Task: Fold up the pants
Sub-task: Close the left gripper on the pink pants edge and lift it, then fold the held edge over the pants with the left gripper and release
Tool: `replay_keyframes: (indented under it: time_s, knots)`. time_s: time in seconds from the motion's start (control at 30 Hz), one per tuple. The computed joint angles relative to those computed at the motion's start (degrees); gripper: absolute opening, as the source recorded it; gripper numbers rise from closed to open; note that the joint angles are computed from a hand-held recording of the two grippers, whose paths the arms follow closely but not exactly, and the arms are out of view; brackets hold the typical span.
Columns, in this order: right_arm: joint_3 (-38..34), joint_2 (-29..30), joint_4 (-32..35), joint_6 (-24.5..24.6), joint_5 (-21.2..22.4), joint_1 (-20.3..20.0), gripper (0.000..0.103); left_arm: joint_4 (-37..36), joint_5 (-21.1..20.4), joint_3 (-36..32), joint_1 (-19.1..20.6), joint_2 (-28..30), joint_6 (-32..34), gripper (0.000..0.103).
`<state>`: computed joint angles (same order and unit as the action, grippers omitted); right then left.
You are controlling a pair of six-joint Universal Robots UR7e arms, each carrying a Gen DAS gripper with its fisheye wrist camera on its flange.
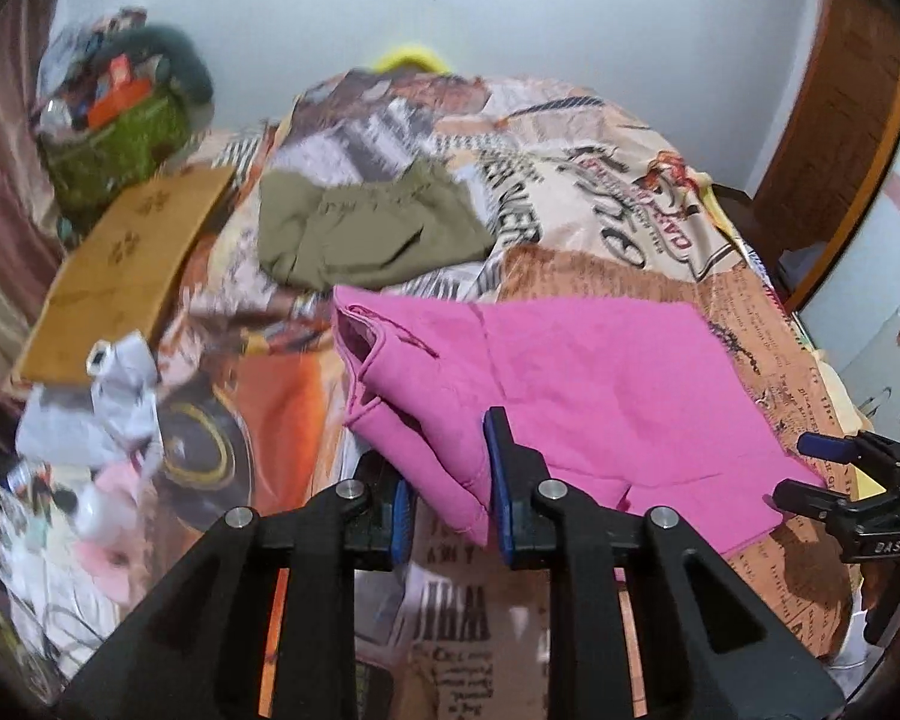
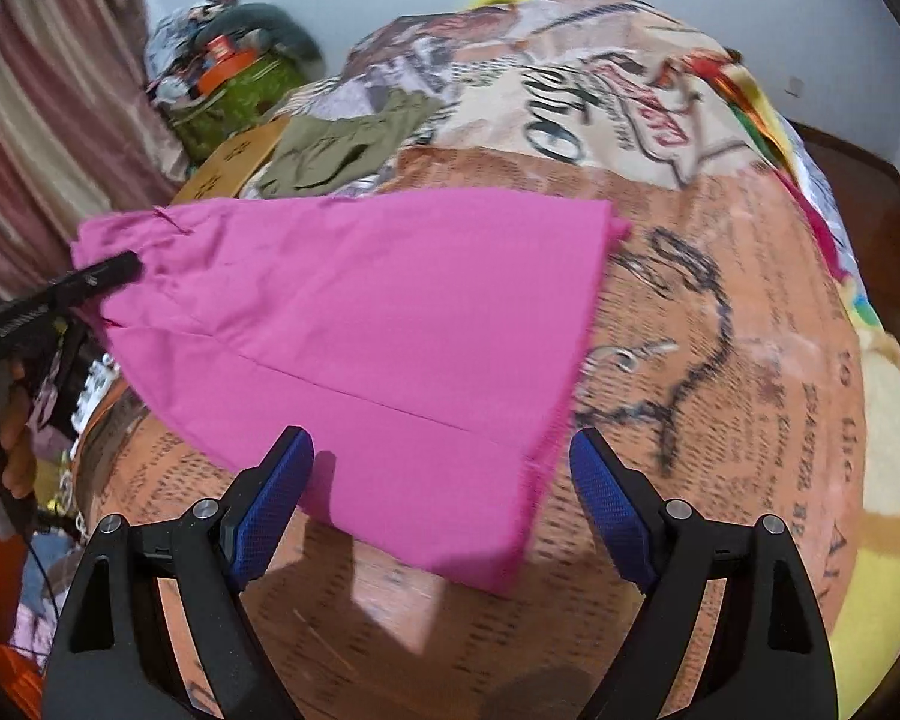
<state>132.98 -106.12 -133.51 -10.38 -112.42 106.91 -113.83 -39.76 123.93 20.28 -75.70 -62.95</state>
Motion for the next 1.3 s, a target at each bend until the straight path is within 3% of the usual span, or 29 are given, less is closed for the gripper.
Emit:
replay_keyframes:
  time_s: [0.23,0.5,0.87,1.07,1.3]
  knots:
    - [1.52,-1.35,-0.10,-1.06,-1.16,-1.82,0.086,-5.66,3.07,-2.58,-1.56,3.81,9.01,0.022]
    - [1.73,-1.75,-0.36,-1.45,0.09,-2.45,0.088,-16.91,0.53,-5.45,-1.80,9.20,21.54,0.021]
    - [2.12,-2.40,-1.28,-1.97,2.00,-3.42,0.088,-22.88,-7.41,-10.68,-0.94,15.88,29.80,0.018]
    - [2.30,-2.82,-1.64,-1.93,2.58,-4.05,0.088,-24.81,-14.55,-11.76,0.55,17.21,30.35,0.015]
    - [2.27,-2.76,-1.77,-2.01,2.72,-4.34,0.088,-23.90,-20.08,-12.84,2.03,18.88,29.77,0.014]
